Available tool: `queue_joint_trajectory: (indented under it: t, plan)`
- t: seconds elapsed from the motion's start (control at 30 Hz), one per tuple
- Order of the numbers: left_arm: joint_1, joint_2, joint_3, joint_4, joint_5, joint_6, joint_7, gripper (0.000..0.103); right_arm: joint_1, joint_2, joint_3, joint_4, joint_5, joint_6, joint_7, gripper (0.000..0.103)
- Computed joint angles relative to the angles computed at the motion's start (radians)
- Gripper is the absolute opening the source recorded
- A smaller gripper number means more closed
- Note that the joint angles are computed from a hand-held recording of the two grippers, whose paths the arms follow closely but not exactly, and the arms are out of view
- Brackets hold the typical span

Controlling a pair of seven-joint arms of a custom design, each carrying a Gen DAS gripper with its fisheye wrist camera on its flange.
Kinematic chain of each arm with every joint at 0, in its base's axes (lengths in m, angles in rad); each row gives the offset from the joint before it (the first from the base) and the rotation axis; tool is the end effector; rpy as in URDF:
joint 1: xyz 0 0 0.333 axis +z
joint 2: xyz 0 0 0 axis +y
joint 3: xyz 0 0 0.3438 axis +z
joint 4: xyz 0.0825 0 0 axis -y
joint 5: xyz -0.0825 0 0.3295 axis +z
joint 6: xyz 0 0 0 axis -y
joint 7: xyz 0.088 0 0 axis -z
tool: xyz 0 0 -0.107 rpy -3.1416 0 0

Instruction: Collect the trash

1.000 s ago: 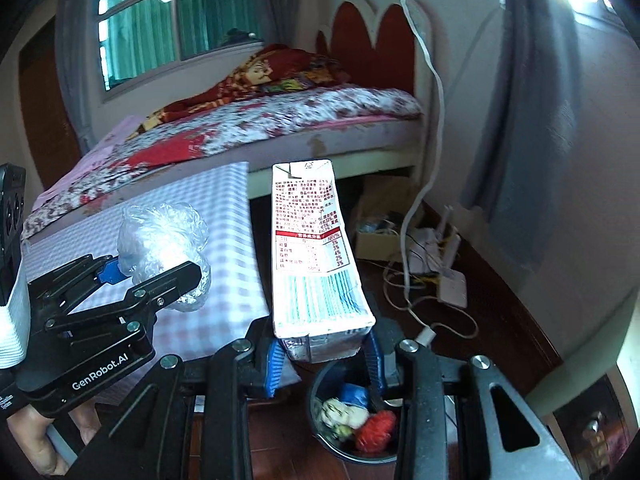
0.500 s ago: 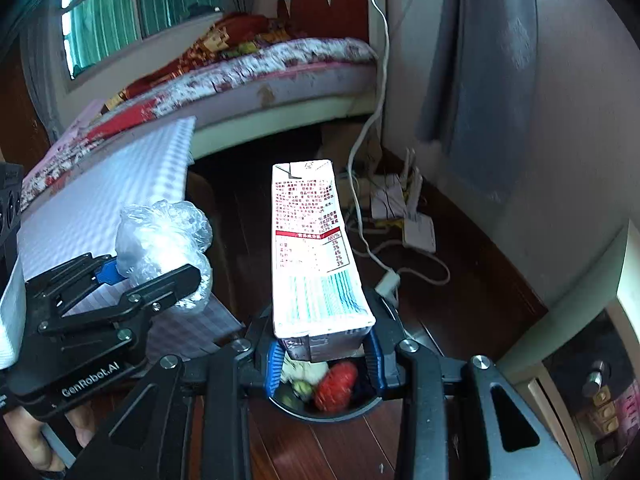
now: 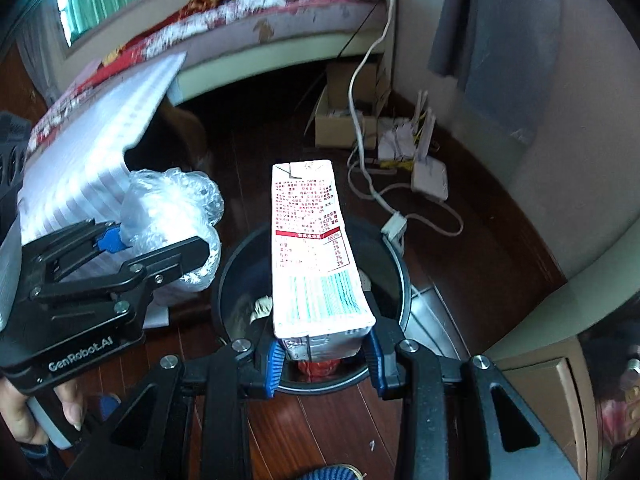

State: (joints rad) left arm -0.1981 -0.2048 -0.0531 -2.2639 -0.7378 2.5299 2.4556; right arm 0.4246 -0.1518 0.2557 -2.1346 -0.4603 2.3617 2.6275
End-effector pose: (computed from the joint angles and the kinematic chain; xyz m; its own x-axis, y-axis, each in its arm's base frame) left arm 0.4530 -0.1107 0.5467 -0.6215 -0.7667 0.1612 -0.6654 0.4079 -0.6252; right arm 0.3779 0.3080 0.5610 -0.0926 -0.9952 -0.0321 -0.8466 0.0957 -0.5236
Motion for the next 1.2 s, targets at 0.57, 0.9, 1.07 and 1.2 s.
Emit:
queue_joint_trajectory:
  t: [0.57,0.9,1.07,1.2]
  plan:
    - [0.062,0.112,-0.066,-0.042,0.142,0.120,-0.211,0.101,-0.015,0.051,-0.047,-0.088,0.034,0.057,0.001,0.099]
    - [0.049,0.079,-0.035,-0.102,0.200,0.207,-0.240,0.102,0.004,0.077,-0.042,-0.055,-0.022,0.058,0.069,0.102]
    - [0.047,0.049,-0.010,-0.110,0.198,0.200,-0.231,0.102,0.024,0.086,-0.038,-0.012,-0.038,0.026,0.073,0.102]
    - [0.048,0.015,0.007,-0.109,0.222,0.194,-0.244,0.102,0.046,0.083,-0.025,0.041,-0.059,-0.027,0.097,0.102]
